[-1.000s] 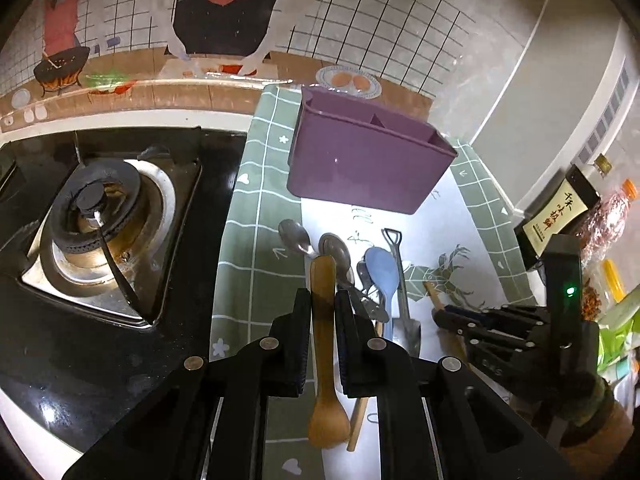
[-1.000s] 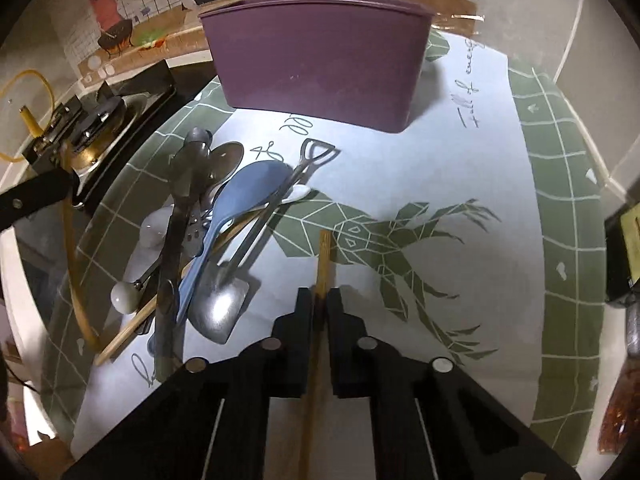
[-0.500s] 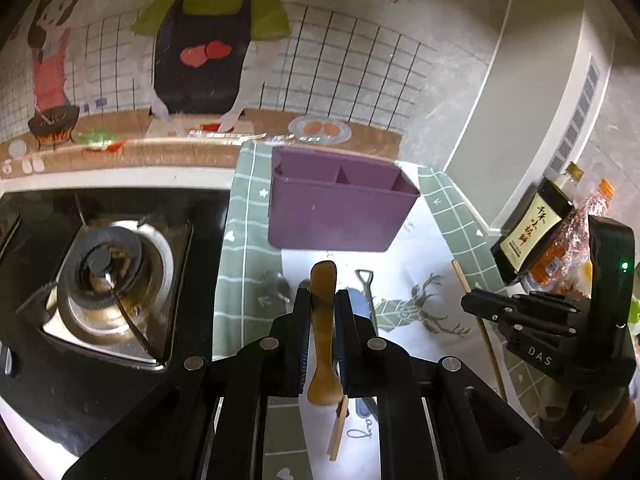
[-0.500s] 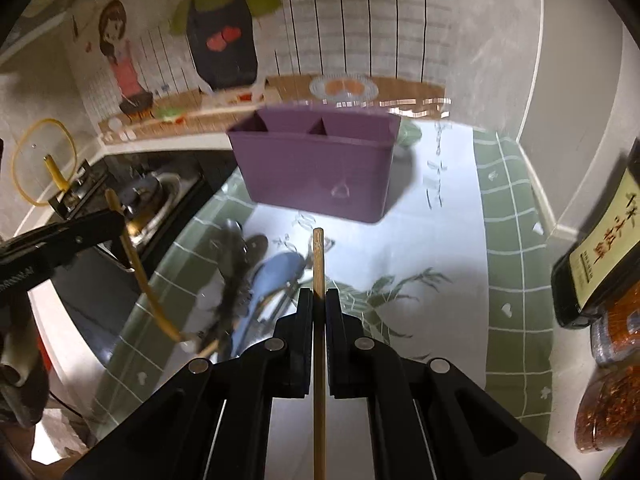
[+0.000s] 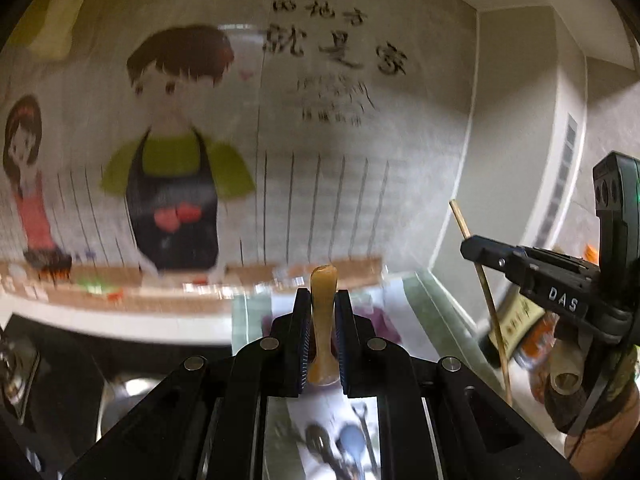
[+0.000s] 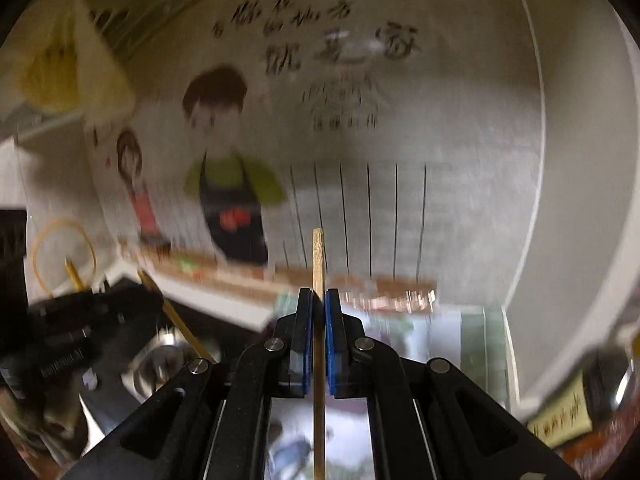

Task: Organize utensils
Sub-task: 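Lift both and drop the chopstick and wooden spoon into the purple holder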

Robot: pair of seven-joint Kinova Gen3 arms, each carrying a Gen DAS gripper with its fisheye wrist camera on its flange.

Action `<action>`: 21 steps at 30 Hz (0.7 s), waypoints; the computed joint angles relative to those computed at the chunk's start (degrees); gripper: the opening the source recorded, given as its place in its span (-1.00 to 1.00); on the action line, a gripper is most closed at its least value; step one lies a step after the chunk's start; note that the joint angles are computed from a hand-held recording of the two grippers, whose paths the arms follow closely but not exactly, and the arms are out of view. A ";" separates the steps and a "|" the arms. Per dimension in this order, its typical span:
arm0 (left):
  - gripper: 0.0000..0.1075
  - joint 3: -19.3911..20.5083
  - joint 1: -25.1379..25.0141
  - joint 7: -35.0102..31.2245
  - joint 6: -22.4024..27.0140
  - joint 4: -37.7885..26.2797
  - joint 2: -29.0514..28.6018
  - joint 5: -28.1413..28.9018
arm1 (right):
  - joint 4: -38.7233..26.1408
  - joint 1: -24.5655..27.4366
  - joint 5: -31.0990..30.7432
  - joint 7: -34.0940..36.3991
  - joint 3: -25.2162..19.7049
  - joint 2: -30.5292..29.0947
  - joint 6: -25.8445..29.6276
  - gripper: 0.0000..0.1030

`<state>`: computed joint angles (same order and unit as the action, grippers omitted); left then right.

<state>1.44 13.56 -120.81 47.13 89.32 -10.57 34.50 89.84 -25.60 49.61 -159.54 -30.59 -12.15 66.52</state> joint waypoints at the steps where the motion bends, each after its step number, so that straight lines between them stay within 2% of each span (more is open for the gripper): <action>1: -0.77 0.38 -0.06 0.46 -0.33 -1.11 0.99 -0.31 | 0.33 0.46 0.67 -0.36 1.16 0.09 -2.27 -0.90; 5: -0.77 2.36 -0.63 3.27 -2.21 -4.85 5.63 -2.09 | 2.03 2.20 4.97 -4.25 3.38 2.30 -7.56 -0.90; 10: -0.77 4.63 -1.20 5.47 -3.47 -6.40 10.35 -4.34 | 5.34 1.56 9.06 -11.23 7.94 5.31 -12.33 -0.90; 16: -0.77 6.26 -2.36 4.84 -3.82 -6.83 14.41 -4.20 | 4.80 -0.03 11.55 -13.29 12.15 8.13 -13.27 -0.90; 21: -0.77 7.20 -2.99 5.66 -3.46 -7.03 16.88 -4.81 | 5.75 -1.66 13.47 -14.08 13.68 9.88 -13.27 -0.90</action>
<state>8.64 10.57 -115.15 43.67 82.29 6.31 29.69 95.59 -27.25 63.08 -173.62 -16.91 -2.27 53.24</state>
